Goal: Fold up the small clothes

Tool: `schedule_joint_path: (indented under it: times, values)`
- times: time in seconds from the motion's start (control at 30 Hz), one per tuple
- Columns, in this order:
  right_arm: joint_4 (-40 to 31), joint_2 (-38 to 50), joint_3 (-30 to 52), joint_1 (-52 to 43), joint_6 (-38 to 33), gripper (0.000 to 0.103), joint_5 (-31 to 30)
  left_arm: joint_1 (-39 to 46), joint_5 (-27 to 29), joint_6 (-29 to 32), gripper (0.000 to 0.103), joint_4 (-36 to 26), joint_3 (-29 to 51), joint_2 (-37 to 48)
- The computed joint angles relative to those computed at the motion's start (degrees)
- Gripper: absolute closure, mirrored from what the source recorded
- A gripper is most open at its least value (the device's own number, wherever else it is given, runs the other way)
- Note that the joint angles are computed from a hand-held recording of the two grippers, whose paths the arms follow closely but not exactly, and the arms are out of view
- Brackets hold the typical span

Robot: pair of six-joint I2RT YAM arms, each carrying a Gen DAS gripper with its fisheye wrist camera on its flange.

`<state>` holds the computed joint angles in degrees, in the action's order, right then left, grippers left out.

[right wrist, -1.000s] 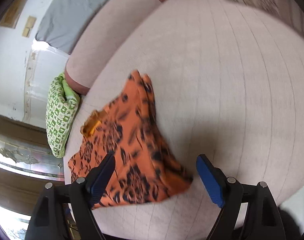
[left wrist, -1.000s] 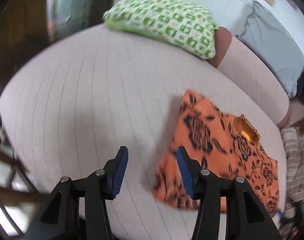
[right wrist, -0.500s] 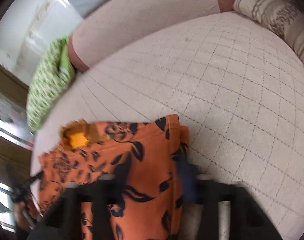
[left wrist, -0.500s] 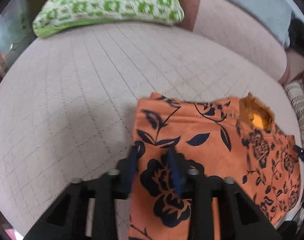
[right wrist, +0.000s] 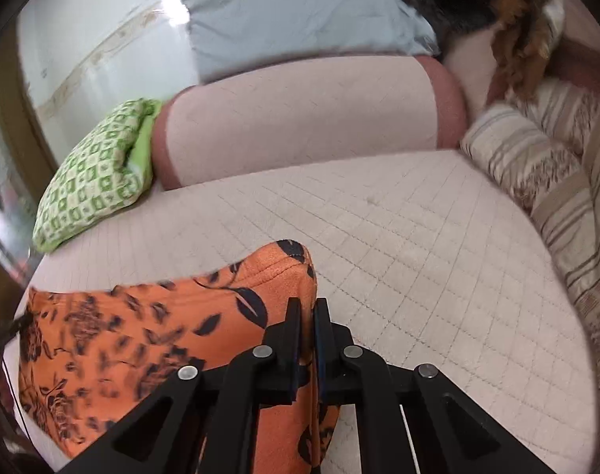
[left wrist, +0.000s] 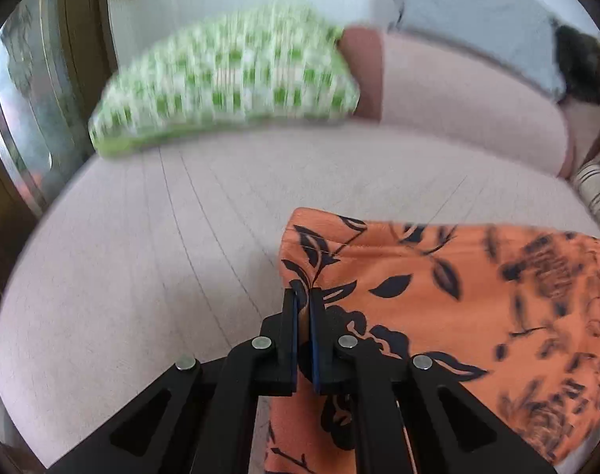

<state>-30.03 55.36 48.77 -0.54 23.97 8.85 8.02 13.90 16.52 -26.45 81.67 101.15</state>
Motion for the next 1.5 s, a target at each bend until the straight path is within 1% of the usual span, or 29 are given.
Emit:
schedule_joint_path:
  times: [0.07, 0.13, 0.2, 0.23, 0.3, 0.43, 0.5, 0.57, 0.6, 0.63, 0.7, 0.77, 0.8, 0.83, 0.87, 0.9, 0.93, 0.97, 1.0, 1.03, 1.07, 1.13, 1.2, 1.27, 1.3, 1.33, 1.37, 1.43, 1.5]
  values:
    - [1.0, 7.9, -0.6, -3.0, -0.5, 0.095, -5.4, -1.7, -4.4, 1.0, 0.096, -1.9, 2.8, 5.2]
    - [2.0, 12.7, -2.4, -3.8, -0.2, 0.093, -8.4, -2.0, -5.6, 1.1, 0.092, 0.4, 0.8, 4.3]
    - [1.8, 9.6, -3.7, -3.5, 0.7, 0.089, -7.0, -0.9, -3.2, 1.2, 0.092, -1.4, 0.7, 1.6]
    - [0.0, 8.0, -3.2, -3.7, 1.2, 0.086, -6.9, -0.4, -2.7, 1.2, 0.092, -1.9, 0.4, 0.3]
    - [-3.6, 5.6, -1.5, -3.0, 1.2, 0.085, -4.1, 1.3, -1.3, 0.8, 0.091, -2.2, -0.5, -2.8]
    - [-10.2, -2.9, 1.3, 0.7, 3.3, 0.085, -1.8, 5.7, 6.0, 2.1, 0.087, -6.7, -4.5, -12.2]
    - [-11.8, -6.3, 1.6, 5.2, 5.7, 0.085, -2.0, 6.5, 7.9, 4.2, 0.082, -9.1, -7.6, -16.3]
    - [-10.7, -10.3, -0.2, 11.3, 10.4, 0.079, -6.1, 5.8, 8.4, 6.1, 0.081, -11.7, -10.6, -19.7]
    - [-9.9, -12.1, -1.6, 14.3, 12.7, 0.07, -7.3, 4.9, 8.0, 7.3, 0.081, -11.6, -13.1, -20.9]
    - [-8.1, -14.2, -3.9, 18.1, 15.8, 0.055, -7.3, 3.3, 6.2, 8.3, 0.081, -10.7, -16.8, -22.5]
    - [-3.9, -17.7, -10.9, 27.2, 24.0, 0.031, -3.3, 1.1, 1.7, 9.3, 0.081, -7.8, -21.4, -22.1]
    - [-0.5, -20.5, -18.0, 32.0, 28.4, 0.032, -1.7, -0.7, -3.2, 12.4, 0.08, -3.8, -25.5, -19.4]
    - [-0.2, -21.2, -20.9, 32.0, 30.1, 0.032, -1.9, -0.1, -1.9, 14.2, 0.079, 0.4, -28.9, -21.1]
    - [0.5, -22.2, -24.3, 29.7, 31.0, 0.047, -3.8, -0.5, -3.0, 15.4, 0.079, 0.1, -29.4, -22.6]
    - [1.9, -26.1, -28.0, 25.2, 31.3, 0.056, -7.7, -0.9, -4.0, 15.6, 0.079, -2.9, -27.9, -23.1]
    - [0.9, -29.2, -29.1, 21.4, 32.4, 0.064, -10.9, -0.6, -3.3, 15.1, 0.079, -5.0, -26.8, -23.8]
    - [-1.1, -31.2, -28.7, 17.6, 33.1, 0.064, -13.9, 0.1, -1.4, 14.7, 0.079, -7.2, -25.4, -24.7]
    - [-3.0, -30.8, -27.2, 16.7, 31.7, 0.063, -14.3, 0.7, 0.5, 14.2, 0.079, -8.6, -24.6, -26.5]
    - [-4.9, -29.8, -25.0, 18.7, 31.2, 0.058, -11.6, 1.0, 2.2, 13.7, 0.078, -9.5, -24.1, -28.4]
    - [-5.9, -28.9, -23.2, 22.3, 31.3, 0.047, -7.9, 1.0, 4.1, 13.1, 0.077, -10.7, -23.6, -29.9]
    - [-6.9, -29.3, -21.7, 26.9, 32.2, 0.044, -3.7, 0.7, 5.6, 12.6, 0.074, -12.1, -23.0, -30.6]
    - [-6.5, -28.7, -19.8, 32.8, 32.7, 0.043, 1.8, -0.4, 9.6, 11.8, 0.072, -16.0, -21.6, -30.5]
    - [-4.5, -27.0, -19.8, 33.4, 32.2, 0.041, 1.8, -3.2, 11.9, 9.8, 0.072, -18.5, -22.2, -30.4]
    - [-2.9, -23.8, -21.3, 30.1, 32.3, 0.041, -1.4, -7.1, 12.7, 7.5, 0.071, -18.8, -24.0, -28.8]
    - [-4.0, -24.5, -22.4, 28.8, 32.3, 0.042, -2.5, -10.0, 9.4, 6.5, 0.071, -17.9, -25.4, -28.6]
    - [-1.7, -25.5, -25.2, 25.5, 32.4, 0.044, -6.2, -14.2, 1.9, 4.6, 0.071, -14.4, -27.8, -28.2]
    - [-2.7, -27.7, -25.4, 25.1, 33.4, 0.044, -6.4, -18.6, -6.5, 3.0, 0.069, -10.4, -30.6, -27.4]
    - [-4.7, -26.7, -21.9, 28.8, 35.1, 0.041, -2.8, -22.9, -12.4, 2.9, 0.069, -4.9, -35.2, -30.2]
    - [-3.4, -25.8, -18.6, 35.0, 34.5, 0.041, 1.3, -25.5, -15.7, 3.1, 0.069, -5.5, -35.3, -31.5]
